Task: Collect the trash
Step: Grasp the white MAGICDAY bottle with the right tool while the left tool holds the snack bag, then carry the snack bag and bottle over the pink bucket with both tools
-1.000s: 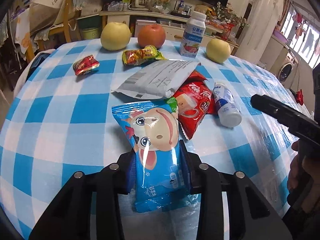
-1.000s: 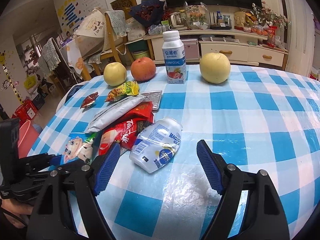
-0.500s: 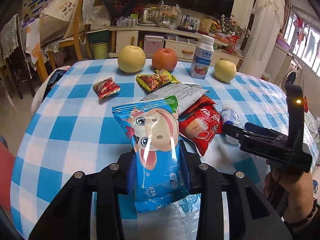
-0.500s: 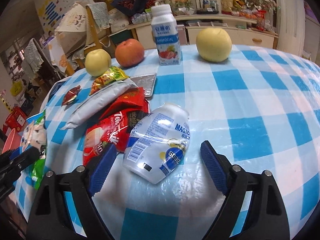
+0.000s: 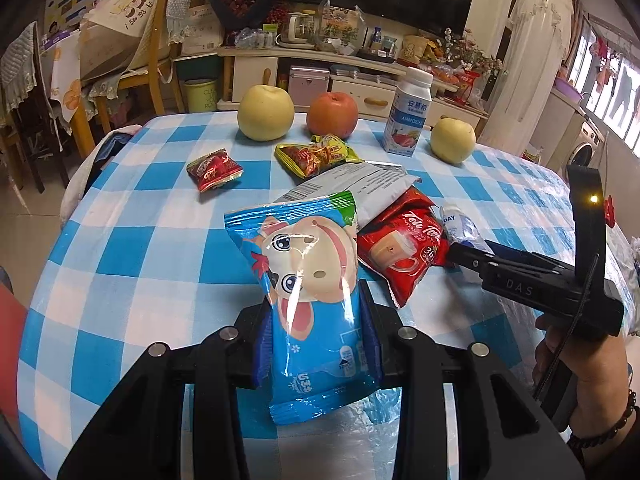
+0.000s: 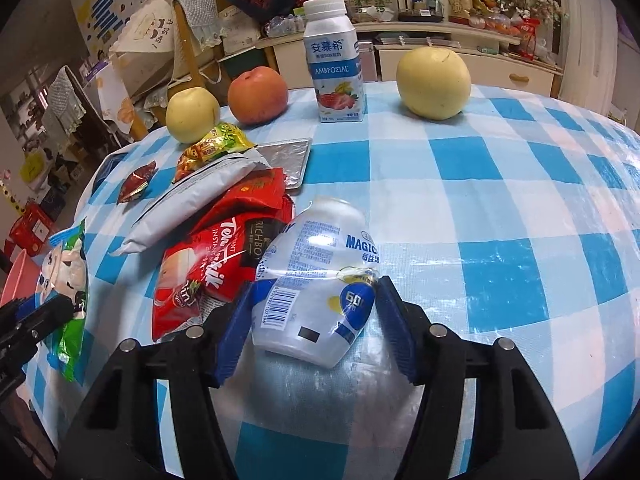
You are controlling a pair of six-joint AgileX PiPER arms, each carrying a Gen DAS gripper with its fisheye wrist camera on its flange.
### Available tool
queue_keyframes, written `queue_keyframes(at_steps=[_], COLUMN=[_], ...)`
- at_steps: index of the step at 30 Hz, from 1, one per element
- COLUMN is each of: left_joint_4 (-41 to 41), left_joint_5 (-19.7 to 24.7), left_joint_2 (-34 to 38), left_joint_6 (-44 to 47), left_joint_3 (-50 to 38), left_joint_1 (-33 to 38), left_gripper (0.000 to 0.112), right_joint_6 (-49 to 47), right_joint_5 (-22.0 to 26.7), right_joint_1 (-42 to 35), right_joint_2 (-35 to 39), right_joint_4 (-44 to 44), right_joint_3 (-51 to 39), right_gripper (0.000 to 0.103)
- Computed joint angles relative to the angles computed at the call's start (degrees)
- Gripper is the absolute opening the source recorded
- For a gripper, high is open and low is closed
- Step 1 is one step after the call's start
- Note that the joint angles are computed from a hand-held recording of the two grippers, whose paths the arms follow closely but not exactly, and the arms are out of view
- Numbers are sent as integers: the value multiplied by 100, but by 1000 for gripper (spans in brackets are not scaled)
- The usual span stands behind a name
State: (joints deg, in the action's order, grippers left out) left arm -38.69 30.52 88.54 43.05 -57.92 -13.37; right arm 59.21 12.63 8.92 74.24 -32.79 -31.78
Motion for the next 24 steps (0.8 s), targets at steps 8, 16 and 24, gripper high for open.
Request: queue_keyframes(at_steps=[8, 16, 24], left_joint_4=[-114, -471, -638], left_joint_5=[55, 352, 922], left_joint_2=[-91, -387, -850], left_joint_6=[92, 485, 853], left_joint_3=[-51, -81, -211], left_joint_1=[159, 575, 1671], left_gripper=[38, 38, 38], right_joint_6=[1309, 1753, 2023], right_joint_5=[612, 1541, 2139], right_joint_1=[580, 1712, 3100], right_joint_2=[-572, -1042, -488], right_joint_4=[-1392, -1900, -2136], right_joint_3=[-6, -254, -1287], right_gripper=[62, 62, 62])
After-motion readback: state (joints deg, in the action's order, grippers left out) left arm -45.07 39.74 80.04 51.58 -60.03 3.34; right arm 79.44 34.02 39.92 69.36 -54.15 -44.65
